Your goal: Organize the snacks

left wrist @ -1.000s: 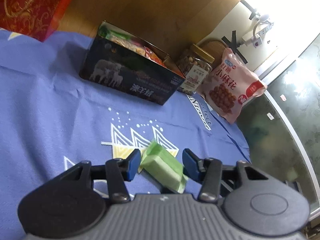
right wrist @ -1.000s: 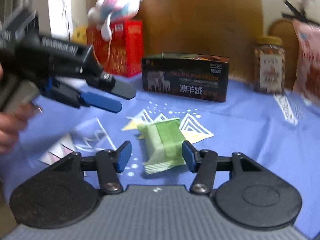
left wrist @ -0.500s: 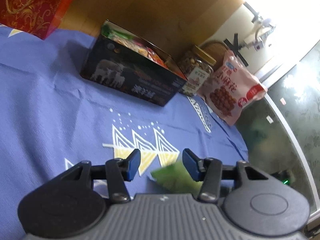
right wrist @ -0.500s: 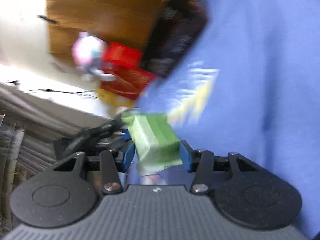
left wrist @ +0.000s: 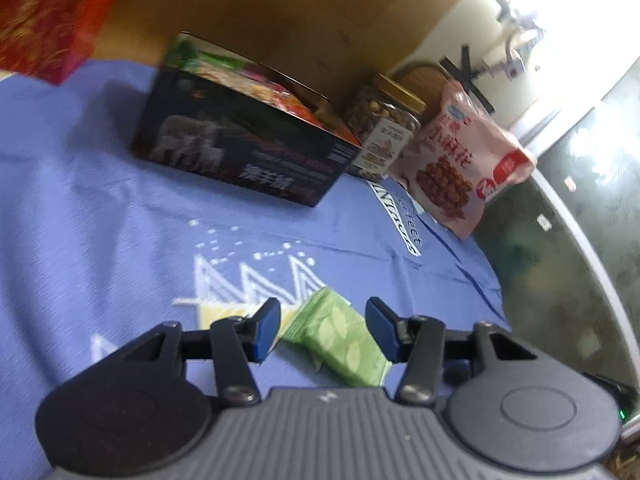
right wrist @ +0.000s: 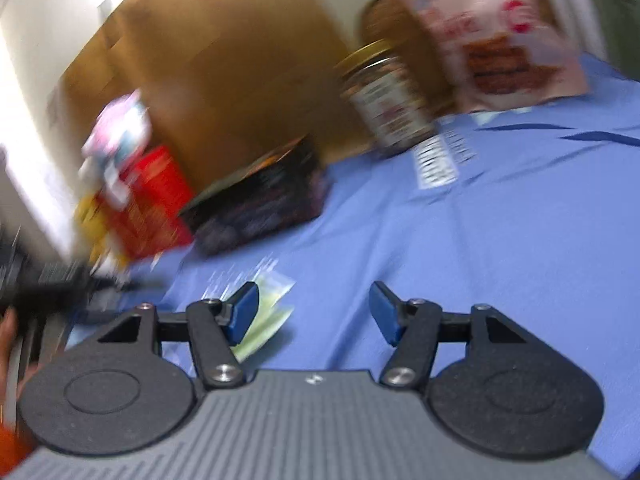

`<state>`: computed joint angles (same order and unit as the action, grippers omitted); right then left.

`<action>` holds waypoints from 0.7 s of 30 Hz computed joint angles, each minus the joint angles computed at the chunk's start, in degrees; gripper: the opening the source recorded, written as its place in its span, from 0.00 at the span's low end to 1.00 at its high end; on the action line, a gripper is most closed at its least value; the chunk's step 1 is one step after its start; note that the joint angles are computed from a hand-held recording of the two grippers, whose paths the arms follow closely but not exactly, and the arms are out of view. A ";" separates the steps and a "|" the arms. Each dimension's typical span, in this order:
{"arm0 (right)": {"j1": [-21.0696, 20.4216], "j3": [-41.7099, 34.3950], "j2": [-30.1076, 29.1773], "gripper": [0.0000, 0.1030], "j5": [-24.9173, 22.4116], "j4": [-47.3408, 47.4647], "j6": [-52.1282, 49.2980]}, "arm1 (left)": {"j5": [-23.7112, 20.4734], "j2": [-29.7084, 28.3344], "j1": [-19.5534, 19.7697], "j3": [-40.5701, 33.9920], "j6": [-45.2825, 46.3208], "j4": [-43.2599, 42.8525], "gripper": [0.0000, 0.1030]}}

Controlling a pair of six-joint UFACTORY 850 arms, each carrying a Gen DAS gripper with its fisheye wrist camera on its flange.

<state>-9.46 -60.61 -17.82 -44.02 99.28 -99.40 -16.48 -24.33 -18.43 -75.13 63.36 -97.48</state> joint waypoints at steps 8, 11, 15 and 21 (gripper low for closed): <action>6.39 -1.68 -1.00 0.60 6.00 -6.74 -7.35 | -1.30 -6.63 -1.12 -7.46 -16.36 20.29 0.34; 7.91 -3.74 -3.06 0.38 7.61 -6.25 -9.11 | -1.10 -6.14 -1.91 -6.59 -12.47 19.06 0.32; 8.32 -6.73 -4.77 0.37 5.70 -6.06 -8.44 | -2.21 -4.26 0.16 -6.29 -5.76 10.67 0.31; 10.34 -16.11 -8.66 0.37 3.40 -0.51 -13.49 | 4.62 -5.38 2.02 -13.48 -0.81 8.64 0.32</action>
<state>0.88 -76.73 -26.48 -40.62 98.77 -112.90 -11.86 -29.71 -16.41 -88.61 62.55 -88.84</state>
